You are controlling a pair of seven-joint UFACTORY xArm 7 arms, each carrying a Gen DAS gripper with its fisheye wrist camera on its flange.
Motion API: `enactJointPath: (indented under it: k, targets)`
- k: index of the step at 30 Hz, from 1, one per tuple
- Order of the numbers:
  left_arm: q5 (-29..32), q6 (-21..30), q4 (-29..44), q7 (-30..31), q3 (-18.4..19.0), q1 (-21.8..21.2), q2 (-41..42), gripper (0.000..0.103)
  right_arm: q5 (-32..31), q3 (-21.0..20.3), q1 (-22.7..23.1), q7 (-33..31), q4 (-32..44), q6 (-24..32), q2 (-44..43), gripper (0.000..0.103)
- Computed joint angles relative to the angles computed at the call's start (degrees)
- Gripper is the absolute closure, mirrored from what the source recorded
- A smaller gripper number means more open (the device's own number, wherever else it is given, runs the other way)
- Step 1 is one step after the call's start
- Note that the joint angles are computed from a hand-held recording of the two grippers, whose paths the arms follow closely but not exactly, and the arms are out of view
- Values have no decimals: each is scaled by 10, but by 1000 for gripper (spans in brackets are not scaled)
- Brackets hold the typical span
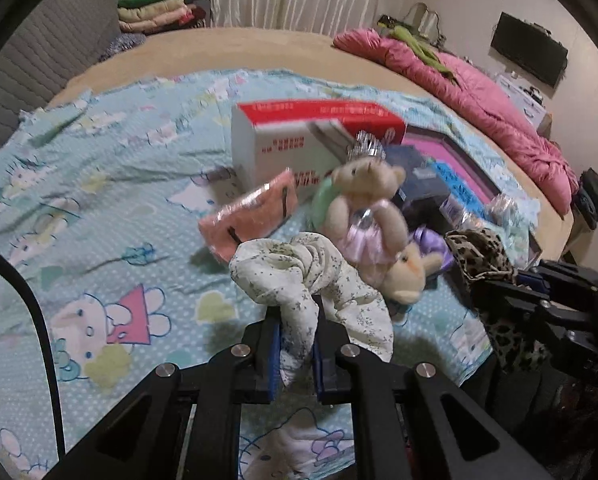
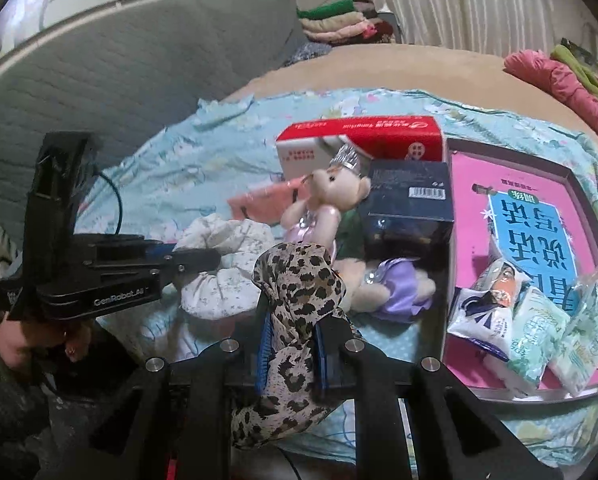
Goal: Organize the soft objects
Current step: 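Carry the white scrunchie with the left tool while the right tool carries the leopard scrunchie over the tray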
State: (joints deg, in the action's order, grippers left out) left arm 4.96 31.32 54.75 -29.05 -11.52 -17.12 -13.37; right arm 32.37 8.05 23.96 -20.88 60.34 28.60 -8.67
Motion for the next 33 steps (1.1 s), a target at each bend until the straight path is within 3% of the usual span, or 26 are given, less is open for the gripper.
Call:
enactJointPath:
  k: [7, 24, 33]
  targets:
    - [49, 40, 33, -36, -21, 5, -7, 90, 60, -15, 4, -29, -9, -19, -16, 85]
    - [101, 100, 117, -70, -36, -13, 14, 90, 173, -51, 10, -66, -29, -67, -48, 85]
    - [126, 128, 160, -79, -41, -30, 36, 90, 185, -60, 7, -69, -40, -102, -62, 85]
